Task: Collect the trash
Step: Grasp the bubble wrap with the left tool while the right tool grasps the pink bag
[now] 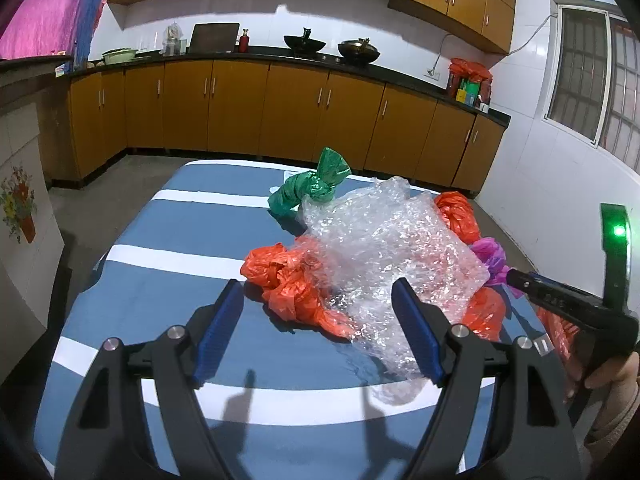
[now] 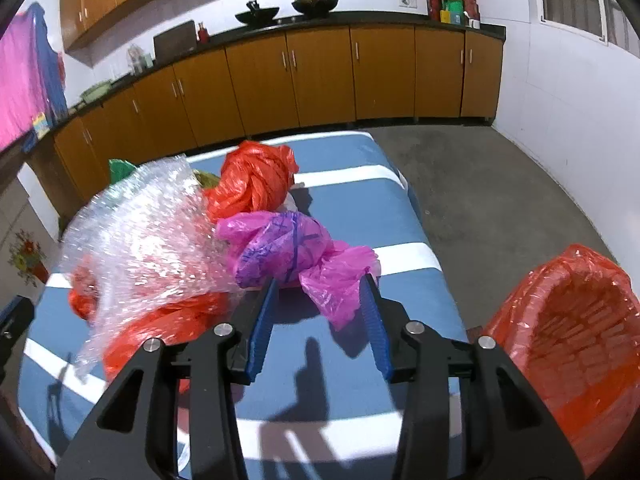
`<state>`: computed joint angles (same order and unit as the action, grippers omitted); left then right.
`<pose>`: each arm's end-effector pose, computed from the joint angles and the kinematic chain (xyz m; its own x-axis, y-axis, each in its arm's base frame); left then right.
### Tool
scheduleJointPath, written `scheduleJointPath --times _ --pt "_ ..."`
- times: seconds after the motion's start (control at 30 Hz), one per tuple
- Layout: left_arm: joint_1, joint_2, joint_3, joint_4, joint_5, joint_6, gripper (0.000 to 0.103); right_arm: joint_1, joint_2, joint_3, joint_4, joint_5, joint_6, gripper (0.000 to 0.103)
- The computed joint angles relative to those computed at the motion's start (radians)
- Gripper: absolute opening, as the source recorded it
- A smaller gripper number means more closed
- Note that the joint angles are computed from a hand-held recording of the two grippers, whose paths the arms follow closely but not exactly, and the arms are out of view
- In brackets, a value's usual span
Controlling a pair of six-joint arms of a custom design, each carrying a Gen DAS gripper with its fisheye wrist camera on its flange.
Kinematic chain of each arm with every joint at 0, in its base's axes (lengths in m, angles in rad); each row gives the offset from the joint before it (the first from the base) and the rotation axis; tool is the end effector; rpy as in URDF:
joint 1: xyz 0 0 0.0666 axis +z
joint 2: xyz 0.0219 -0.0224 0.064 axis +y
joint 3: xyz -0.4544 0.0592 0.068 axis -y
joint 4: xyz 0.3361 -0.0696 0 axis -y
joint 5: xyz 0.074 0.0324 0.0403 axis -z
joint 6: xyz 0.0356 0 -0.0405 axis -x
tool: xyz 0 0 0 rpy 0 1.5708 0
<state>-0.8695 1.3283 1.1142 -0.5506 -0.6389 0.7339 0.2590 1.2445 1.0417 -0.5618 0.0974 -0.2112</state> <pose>0.2618 -0.2777 0.4455 -0.5565 -0.1743 -0.8123 -0.0499 0.9830 -0.1767 0.3381 0.0856 0.4392 -0.6935 0.0321 -0.7197 -0.0426 0.9954 0.0855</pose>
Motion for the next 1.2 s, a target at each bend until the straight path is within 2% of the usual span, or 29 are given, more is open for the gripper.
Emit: scheduleJointPath --times 0.1,0.2,0.27,0.37,0.7,0.87,1.07,1.17,1.2 --pt "0.007 0.004 0.001 0.011 0.011 -0.008 0.075 -0.004 0.015 -0.004 0.005 0.012 0.007 0.040" --pt "0.014 0.008 -0.004 0.028 0.021 -0.016 0.075 -0.008 0.031 -0.003 -0.003 0.015 0.005 0.034" --pt "0.023 0.013 -0.003 0.037 0.033 -0.022 0.075 -0.012 0.042 -0.002 -0.013 0.010 0.007 0.022" --pt "0.030 0.015 -0.005 0.052 0.042 -0.032 0.075 -0.021 0.047 -0.001 -0.021 -0.006 0.002 0.010" --pt "0.073 0.048 0.035 0.085 0.092 -0.105 0.074 -0.061 -0.018 -0.037 -0.027 -0.050 -0.001 0.005" --pt "0.124 0.086 0.083 0.096 0.151 -0.174 0.065 -0.079 -0.055 -0.064 -0.039 -0.075 -0.005 0.005" --pt "0.191 0.142 0.142 0.082 0.282 -0.233 0.054 -0.085 -0.069 -0.066 -0.056 -0.087 0.007 0.005" --pt "0.206 0.160 0.158 0.077 0.343 -0.275 0.044 -0.091 -0.082 -0.077 -0.058 -0.091 0.014 0.005" --pt "0.209 0.165 0.163 0.072 0.357 -0.286 0.036 -0.092 -0.084 -0.080 -0.057 -0.091 0.013 0.005"
